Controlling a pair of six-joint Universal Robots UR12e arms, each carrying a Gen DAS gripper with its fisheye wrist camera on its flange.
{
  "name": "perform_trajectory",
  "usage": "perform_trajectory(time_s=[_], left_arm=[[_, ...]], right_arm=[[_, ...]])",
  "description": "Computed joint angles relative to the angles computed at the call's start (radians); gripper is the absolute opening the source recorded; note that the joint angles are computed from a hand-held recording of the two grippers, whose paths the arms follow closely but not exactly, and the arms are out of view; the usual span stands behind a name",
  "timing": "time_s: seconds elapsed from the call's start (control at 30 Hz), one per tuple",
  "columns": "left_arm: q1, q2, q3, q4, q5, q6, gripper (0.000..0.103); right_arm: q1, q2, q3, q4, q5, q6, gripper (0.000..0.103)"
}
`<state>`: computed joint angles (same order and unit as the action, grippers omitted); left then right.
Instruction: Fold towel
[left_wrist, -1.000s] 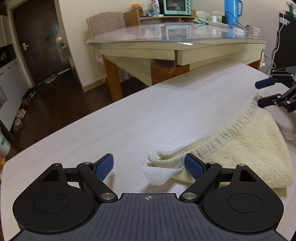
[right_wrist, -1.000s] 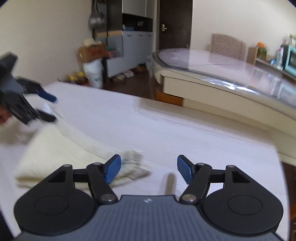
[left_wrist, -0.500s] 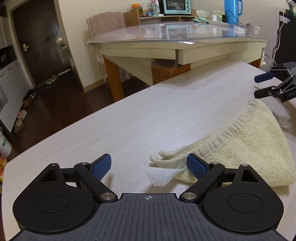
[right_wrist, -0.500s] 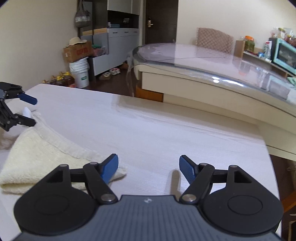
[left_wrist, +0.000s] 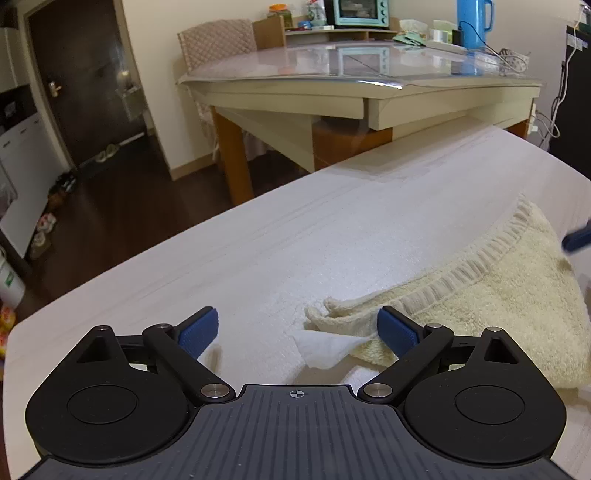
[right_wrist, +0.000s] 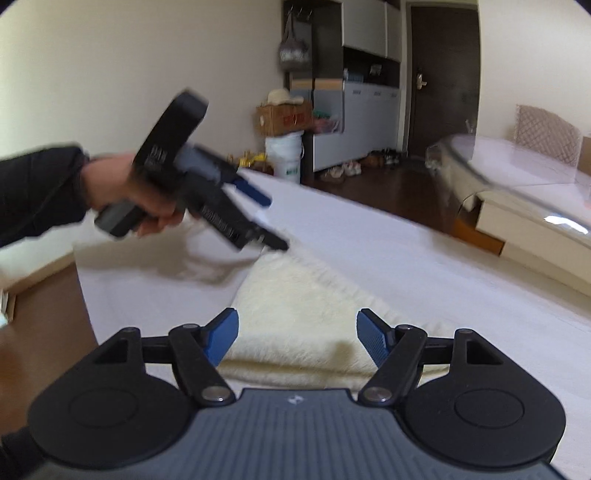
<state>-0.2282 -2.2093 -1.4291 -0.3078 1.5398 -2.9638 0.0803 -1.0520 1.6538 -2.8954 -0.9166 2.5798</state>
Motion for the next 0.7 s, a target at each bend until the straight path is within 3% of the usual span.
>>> perform_trajectory(time_s=[0.07,0.2,0.37,0.57,0.7], left_arm=[[0.002,0.002,-0.001,-0.006,-0.007,-0.003,0.097],[0.008,0.022,-0.022,0.005,-0.025,-0.006,0.096],[0.006,0.047,-0.061,0.066,-0.059,-0.049,0.096],[-0.028,0.032,-0.054,0.057,-0.007,-0.002,0.096],[-0.032,0.023,-0.051,0.053,0.009,-0.011,0.096]], right_arm=[[0.005,-0.004,0.006,0.024,-0.050,0.005,0.073],[-0.003,-0.020,0.030,0.013,-0.053,0.019,0.073],[-0.011,-0.017,0.037,-0.098,-0.032,0.099,0.077],[0.016,0.008,0.003,-0.081,-0.150,0.093,0.078],[0.009,0.008,0.009,-0.072,-0.142,0.098,0.078]])
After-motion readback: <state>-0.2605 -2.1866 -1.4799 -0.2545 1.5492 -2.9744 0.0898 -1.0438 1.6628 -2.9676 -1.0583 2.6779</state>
